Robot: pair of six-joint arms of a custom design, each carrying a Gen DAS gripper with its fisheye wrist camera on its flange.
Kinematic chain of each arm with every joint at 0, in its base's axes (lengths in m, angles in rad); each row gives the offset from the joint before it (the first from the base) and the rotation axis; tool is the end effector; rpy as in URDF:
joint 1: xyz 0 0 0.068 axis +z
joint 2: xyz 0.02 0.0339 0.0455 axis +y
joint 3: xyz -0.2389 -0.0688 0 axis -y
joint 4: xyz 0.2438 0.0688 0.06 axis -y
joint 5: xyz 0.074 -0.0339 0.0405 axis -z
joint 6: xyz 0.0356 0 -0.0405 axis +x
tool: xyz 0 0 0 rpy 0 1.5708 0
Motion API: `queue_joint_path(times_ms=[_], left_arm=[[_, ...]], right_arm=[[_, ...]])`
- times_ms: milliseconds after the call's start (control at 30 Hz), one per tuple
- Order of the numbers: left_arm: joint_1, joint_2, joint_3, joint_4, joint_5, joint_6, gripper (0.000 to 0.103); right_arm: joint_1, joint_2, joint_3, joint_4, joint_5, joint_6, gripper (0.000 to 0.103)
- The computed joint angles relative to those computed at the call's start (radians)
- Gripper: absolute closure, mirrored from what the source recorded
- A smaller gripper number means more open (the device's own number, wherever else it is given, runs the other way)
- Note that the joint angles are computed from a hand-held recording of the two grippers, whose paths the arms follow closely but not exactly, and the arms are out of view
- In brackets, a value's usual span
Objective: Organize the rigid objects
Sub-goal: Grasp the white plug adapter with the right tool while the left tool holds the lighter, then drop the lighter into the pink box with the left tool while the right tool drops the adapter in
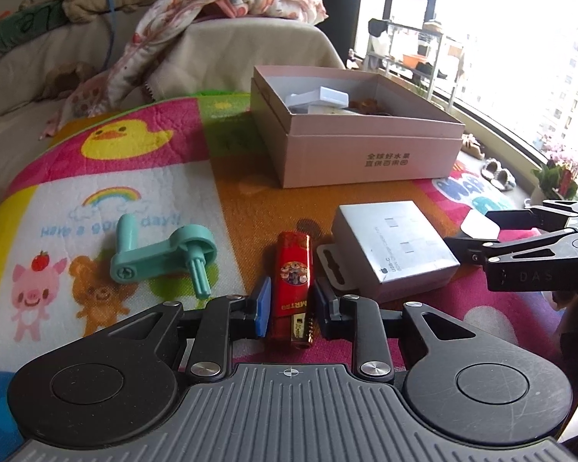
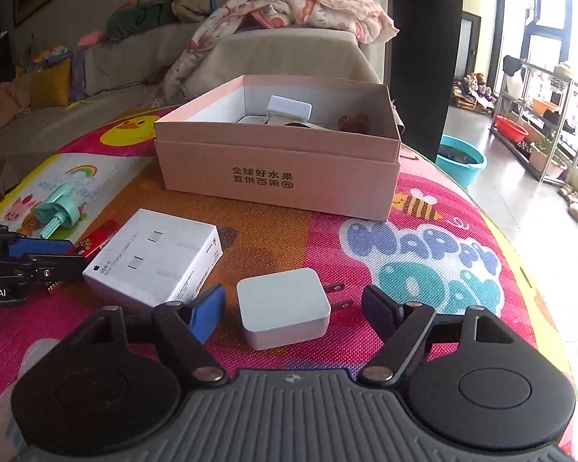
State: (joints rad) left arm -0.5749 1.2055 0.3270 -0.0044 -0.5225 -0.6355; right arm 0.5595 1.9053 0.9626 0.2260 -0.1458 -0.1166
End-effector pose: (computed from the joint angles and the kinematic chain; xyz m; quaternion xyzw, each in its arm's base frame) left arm 0.1801 -0.0955 0.1063 -0.1146 0.9064 0.0146 0.4062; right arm 0.3130 0.2021 0.1054 -0.3295 0.8464 0.1554 0.3884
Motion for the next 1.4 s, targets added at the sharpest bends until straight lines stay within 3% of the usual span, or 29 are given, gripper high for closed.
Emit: queue_joint_path(times_ms=[400,533,633,933,1067,1200,1300,1400], left_arm=[[0.037,0.015,0.032,-0.021,0.040,0.014,0.076],[0.014,0.017,0.008,0.020,0.013,0.050,0.076],[-0.011,0.013,-0.004,0.030,-0.007,0.092,0.076],[0.036,-0.171,-0.031,0.014,0.061,0.211,0.077],[0.122,-0.237,0.073,0.036,0.094,0.372,0.077],[0.237,-0.130,0.243,0.141,0.225,0.485,0.077],[0.325,0.009,0.379,0.160,0.370,0.460,0.077],[0.366,0.121,0.465,0.154,0.420,0.429,0.077]], right_arm=[[0.000,0.003,0.004,0.001,0.001,0.000,0.025],[0.000,-0.006,-0.014,0.022,-0.009,-0.011,0.040],[0.001,-0.011,-0.017,0.022,-0.013,-0.018,0.041],[-0.025,-0.104,-0.049,-0.014,-0.044,-0.063,0.041],[-0.052,-0.177,-0.007,-0.003,-0.067,-0.036,0.041],[-0.061,-0.177,0.132,-0.006,-0.069,0.002,0.041],[-0.049,-0.105,0.288,-0.049,-0.046,0.023,0.041],[-0.042,-0.005,0.445,-0.130,-0.043,0.045,0.041]])
